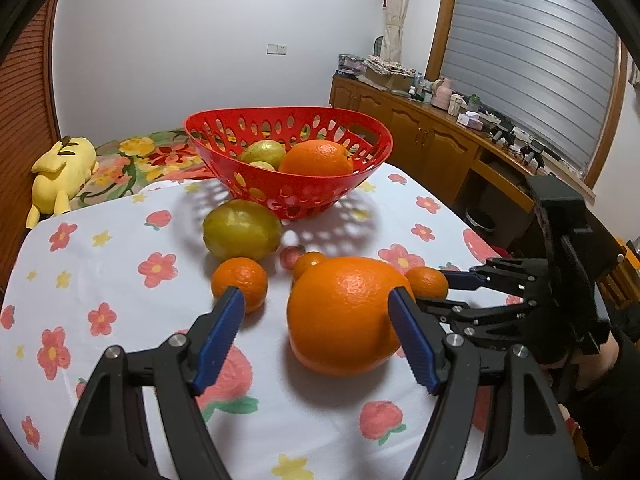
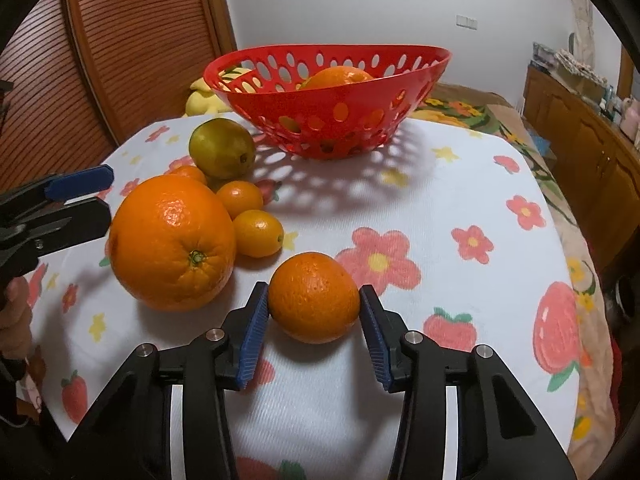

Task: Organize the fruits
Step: 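Close left tool on large orange while right tool grasps a mandarin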

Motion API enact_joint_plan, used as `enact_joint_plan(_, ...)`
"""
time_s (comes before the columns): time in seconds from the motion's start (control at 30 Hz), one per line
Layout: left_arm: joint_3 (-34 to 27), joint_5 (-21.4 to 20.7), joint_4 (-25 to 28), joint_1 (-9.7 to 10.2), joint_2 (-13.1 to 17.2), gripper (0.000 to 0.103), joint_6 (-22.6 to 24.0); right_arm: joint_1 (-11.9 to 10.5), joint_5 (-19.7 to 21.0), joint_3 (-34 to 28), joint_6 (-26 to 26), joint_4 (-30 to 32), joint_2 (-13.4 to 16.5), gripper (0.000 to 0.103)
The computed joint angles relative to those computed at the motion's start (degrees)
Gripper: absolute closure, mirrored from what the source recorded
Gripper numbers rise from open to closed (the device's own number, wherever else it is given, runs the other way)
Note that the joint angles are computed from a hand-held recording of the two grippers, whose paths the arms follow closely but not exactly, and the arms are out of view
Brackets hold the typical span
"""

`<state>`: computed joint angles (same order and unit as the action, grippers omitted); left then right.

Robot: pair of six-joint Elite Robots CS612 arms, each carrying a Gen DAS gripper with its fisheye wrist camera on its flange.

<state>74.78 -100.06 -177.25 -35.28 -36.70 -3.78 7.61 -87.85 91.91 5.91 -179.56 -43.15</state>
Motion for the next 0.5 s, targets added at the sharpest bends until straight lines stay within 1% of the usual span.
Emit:
enact_joint_plan(0.13,-0.42,0.00,0.39,-0.21,0.14,0.029,-0.18,-0.02,-0.28,1.73,0.54,-1.79,-0.59,0.058)
enact_joint_plan(0.3,-1.13,-0.31,1.48,-0.48,0.31,0.029,0.01,-0.05,-0.44,4.62,1.72,-5.75,-1.64,0.058)
enact_joint_plan(0.4,-1.58,0.37,2.17,-0.74,0.47,0.029,0.09,0.09,-1.48,5.73,3.03,-7.04,-2.02,0.058)
enact_joint_plan(0.5,-2.11,0.65,3.30,-0.96,0.70,0.029,0.38,-0.02,-1.13,6.72,3.71,-8.47,-2.24,0.058)
